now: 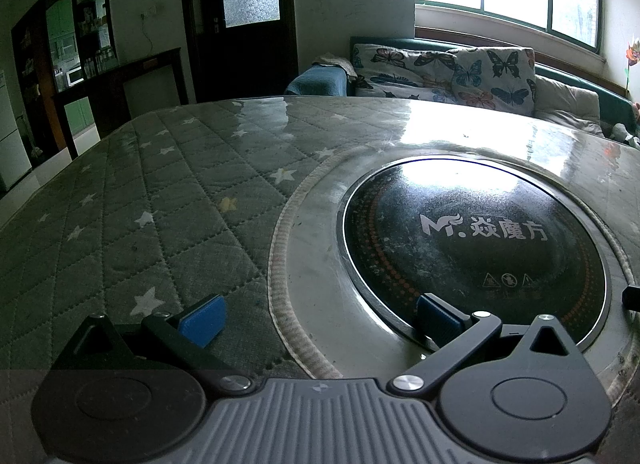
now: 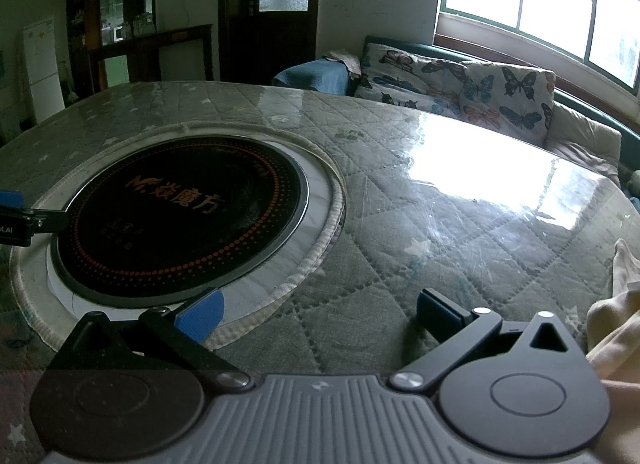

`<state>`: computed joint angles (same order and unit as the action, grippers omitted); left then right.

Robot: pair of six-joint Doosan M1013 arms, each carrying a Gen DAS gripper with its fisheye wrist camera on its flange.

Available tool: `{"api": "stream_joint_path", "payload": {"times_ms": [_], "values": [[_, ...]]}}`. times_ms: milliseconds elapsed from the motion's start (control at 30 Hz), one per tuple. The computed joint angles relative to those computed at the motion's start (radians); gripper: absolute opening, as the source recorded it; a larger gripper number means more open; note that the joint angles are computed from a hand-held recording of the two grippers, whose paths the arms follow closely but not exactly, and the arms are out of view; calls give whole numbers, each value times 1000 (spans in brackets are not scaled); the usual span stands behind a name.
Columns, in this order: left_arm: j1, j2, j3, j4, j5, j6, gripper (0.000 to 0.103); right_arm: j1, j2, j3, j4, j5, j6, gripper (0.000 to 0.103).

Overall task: Fold clothes
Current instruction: 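Move both tools toward the crumpled cream sweatshirt on the table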

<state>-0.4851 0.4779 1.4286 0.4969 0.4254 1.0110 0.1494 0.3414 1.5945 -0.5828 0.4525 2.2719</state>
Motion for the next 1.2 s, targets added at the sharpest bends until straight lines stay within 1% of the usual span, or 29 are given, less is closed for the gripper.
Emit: {"api": "stream_joint_path", "payload": {"times_ms": [267, 433, 567, 800, 933, 1033, 1200], "values": [[-2, -1, -6, -8, 21, 6, 103, 5, -10, 5, 17, 14, 13, 103], [-3, -8, -3, -51, 29, 48, 103, 6, -24, 19, 21, 13, 24, 103], [-9, -22, 11, -46, 17, 51, 103, 19, -37, 35, -55, 29, 86, 103], [-25, -44, 30, -70, 12, 93, 103, 34, -65, 67, -90, 48, 129, 103], [-35, -62, 48, -115, -6, 153, 103, 45, -86, 91, -135, 56, 175, 103], [-43, -75, 60, -167, -13, 215, 103, 48, -105, 111, -145, 51, 198, 103], [-55, -92, 81, -239, -24, 302, 103, 63, -139, 151, -238, 53, 295, 103]]}}
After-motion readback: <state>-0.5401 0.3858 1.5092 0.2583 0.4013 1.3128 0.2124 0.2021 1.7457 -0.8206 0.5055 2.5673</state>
